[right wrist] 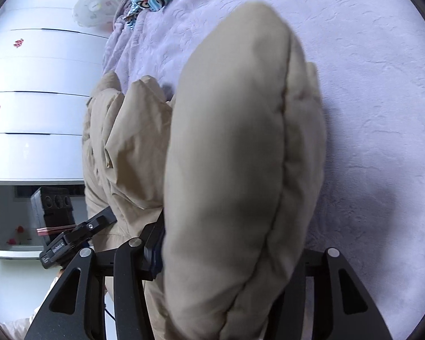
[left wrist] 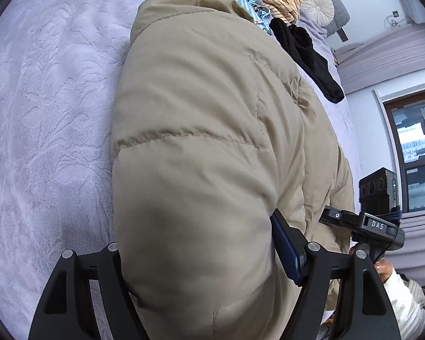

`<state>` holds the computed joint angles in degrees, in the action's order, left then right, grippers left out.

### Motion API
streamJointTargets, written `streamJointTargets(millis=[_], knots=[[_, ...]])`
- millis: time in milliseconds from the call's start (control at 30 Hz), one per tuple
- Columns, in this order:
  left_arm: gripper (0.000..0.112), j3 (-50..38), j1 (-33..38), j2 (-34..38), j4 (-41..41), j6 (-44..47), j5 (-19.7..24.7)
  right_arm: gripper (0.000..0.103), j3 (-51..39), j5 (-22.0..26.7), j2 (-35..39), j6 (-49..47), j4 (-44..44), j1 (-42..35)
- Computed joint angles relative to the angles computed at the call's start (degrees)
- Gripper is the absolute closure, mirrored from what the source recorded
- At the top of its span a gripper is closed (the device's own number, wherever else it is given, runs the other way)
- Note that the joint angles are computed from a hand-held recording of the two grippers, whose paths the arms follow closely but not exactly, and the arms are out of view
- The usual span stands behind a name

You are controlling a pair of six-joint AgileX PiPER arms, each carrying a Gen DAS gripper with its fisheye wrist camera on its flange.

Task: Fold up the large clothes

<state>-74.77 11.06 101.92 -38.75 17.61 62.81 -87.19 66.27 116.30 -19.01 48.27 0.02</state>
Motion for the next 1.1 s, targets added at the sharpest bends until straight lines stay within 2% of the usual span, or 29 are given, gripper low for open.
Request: streamJointTargets(millis=[67, 133, 233, 300, 333, 367, 433, 533, 600, 667, 800, 933, 1100], knots=[[0.035, -0.56, -2.82, -1.42, 3.0, -3.72, -1.62, 0.047, -0.26, 0.14, -1.62, 2.36, -2.42, -0.7], [0.035, -0.96, -2.64, -2.69, 5.1, -4.86, -2.24, 0.047, 2.85, -1.23, -4.95, 2.51, -5.23, -2.5], [0.035, -0.98, -3.38, -5.46, 9.21, -8.16, -4.49, 0.047, 8.12, -5.42, -11.75, 3.54, -11.19, -4.38], [0.035, -0.9, -3.44, -7.34, 11.42, -8.87, -7.0, 0.063, 9.33, -6.32, -15.93, 4.83, -13.16, -4.99], [0.035, -1.29, -3.4, -7.94, 11.95, -8.9, -7.82, 0.08, 9.73, -6.15, -17.58, 4.73, -13.05, -5.32], [0.035, -2.59, -3.97, -7.89, 12.52, -9.54, -8.53, 0.082, 9.75, -5.33, -18.64, 3.55, -12.28, -6.49], [0.035, -7.27, -4.38, -5.41, 13.11, -10.07, -7.87, 0.083, 9.11, -5.95, -20.73, 5.34, -11.59, -3.84], [0.035, -13.52, -7.99, -0.41, 16.44, -11.99, -7.17, 0.083, 7.29, -3.71, -22.16, 5.63, -11.03, 1.05], [0.035, -15.86, -11.82, 2.2, 21.99, -14.94, -7.13, 0.083, 7.12, -5.54, -21.68, 8.6, -13.0, 8.24], [0.035, -16.16, -16.03, 3.43, 27.78, -17.17, -8.48, 0.083, 9.99, -5.97, -23.11, 9.29, -15.81, 11.5], [0.035, -13.43, -19.92, 2.81, 33.12, -17.52, -10.98, 0.083, 17.15, -8.45, -24.15, 13.87, -22.86, 15.3], [0.035, -12.96, -19.41, 1.0, 32.12, -16.64, -9.2, 0.087, 24.02, -10.38, -25.46, 15.94, -23.11, 14.7], [0.035, -7.58, -18.83, -6.47, 33.34, -16.61, -7.7, 0.087, 25.11, -11.32, -25.28, 17.66, -22.93, 15.31]])
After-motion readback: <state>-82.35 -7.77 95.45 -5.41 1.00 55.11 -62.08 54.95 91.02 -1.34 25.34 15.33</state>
